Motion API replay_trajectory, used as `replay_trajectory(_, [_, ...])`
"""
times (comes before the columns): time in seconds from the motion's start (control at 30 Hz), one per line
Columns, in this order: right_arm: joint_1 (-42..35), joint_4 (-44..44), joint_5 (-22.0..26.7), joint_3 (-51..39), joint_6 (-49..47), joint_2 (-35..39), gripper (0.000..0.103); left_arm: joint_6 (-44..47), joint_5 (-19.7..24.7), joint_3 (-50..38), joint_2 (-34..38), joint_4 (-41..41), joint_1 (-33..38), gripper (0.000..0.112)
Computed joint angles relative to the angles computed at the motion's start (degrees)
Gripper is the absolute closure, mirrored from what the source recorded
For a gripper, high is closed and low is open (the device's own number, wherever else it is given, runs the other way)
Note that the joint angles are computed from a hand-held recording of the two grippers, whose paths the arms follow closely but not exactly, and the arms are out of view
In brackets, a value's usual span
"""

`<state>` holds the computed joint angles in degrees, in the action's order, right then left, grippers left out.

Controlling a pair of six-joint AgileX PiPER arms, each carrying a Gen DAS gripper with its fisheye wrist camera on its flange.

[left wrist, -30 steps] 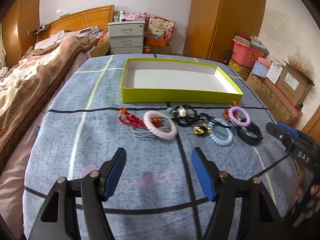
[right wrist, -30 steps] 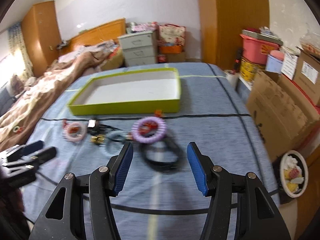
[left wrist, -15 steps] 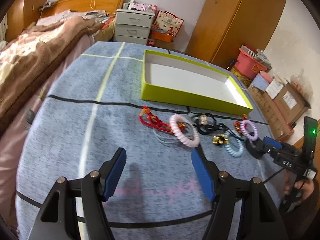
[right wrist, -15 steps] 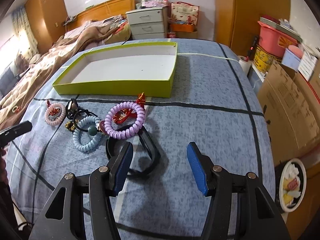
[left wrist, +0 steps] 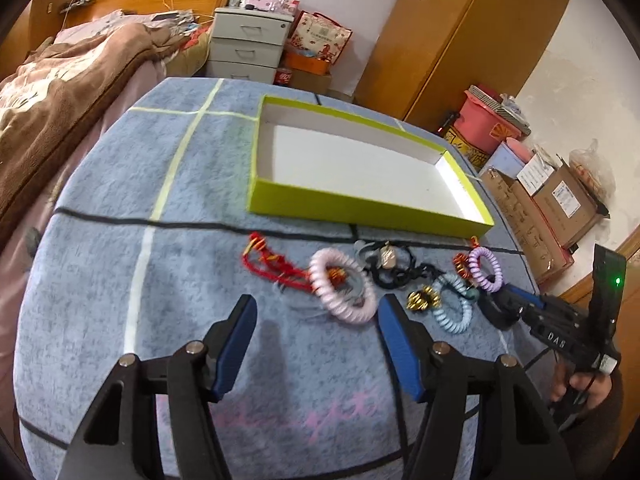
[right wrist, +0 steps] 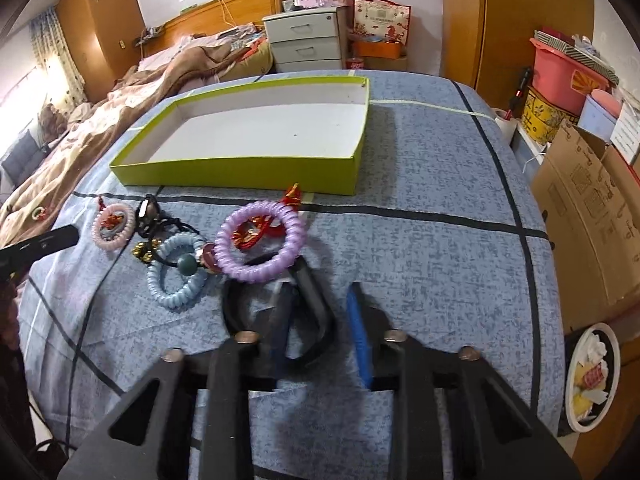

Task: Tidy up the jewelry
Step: 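Grasp the pink coil hair tie with the left tool while the right tool grasps the black watch band, then carry both items into the green box and open both tools to release them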

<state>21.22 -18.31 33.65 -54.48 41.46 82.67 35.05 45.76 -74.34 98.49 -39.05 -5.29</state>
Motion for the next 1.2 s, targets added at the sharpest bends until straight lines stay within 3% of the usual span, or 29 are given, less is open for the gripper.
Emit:
replay_trajectory(0.07, [0.8,-1.7,0.3,0.4,2.0,-0.6,0.089,-2.3,-0.4,-1.1,0.8,2.1,-1.2,0.059])
replay_trajectory(0.27, [1.7,-6.1,1.1,2.1,7.6,-3.1,0.089,-7.6,-1.5,-3.0,2.4,7.9,-4.1,0.071])
replay_trajectory(0.47, [3.7,-9.4,1.9,3.8,11.9,-5.7,0.089,-11.5,-3.3,-3.3,2.8,12.2,-5.9,0.075])
replay_trajectory(0.7, [6.5,-13.4,2.3,6.4,18.5,-9.3,0.089,-15.2,-1.7,-6.8,5.1,14.4,-6.6,0.076])
replay_trajectory(0.77, [7.2,-14.7,2.7,7.2,20.7,-10.2,0.089,-16.1,-1.8,-7.3,5.3,15.3,-7.0,0.093])
replay_trajectory(0.87, [7.2,-14.4,1.9,8.6,21.3,-11.7,0.089,-16.0,-2.6,-6.5,5.3,16.0,-7.6,0.099])
replay_trajectory(1.07, [8.1,-15.0,1.9,9.7,22.9,-13.2,0.089,-15.6,-5.6,-3.2,2.8,16.5,-8.0,0.102])
replay_trajectory(1.2, [8.9,-15.8,2.0,10.2,24.8,-14.1,0.089,-10.5,-5.5,-1.1,0.5,12.1,-7.0,0.102])
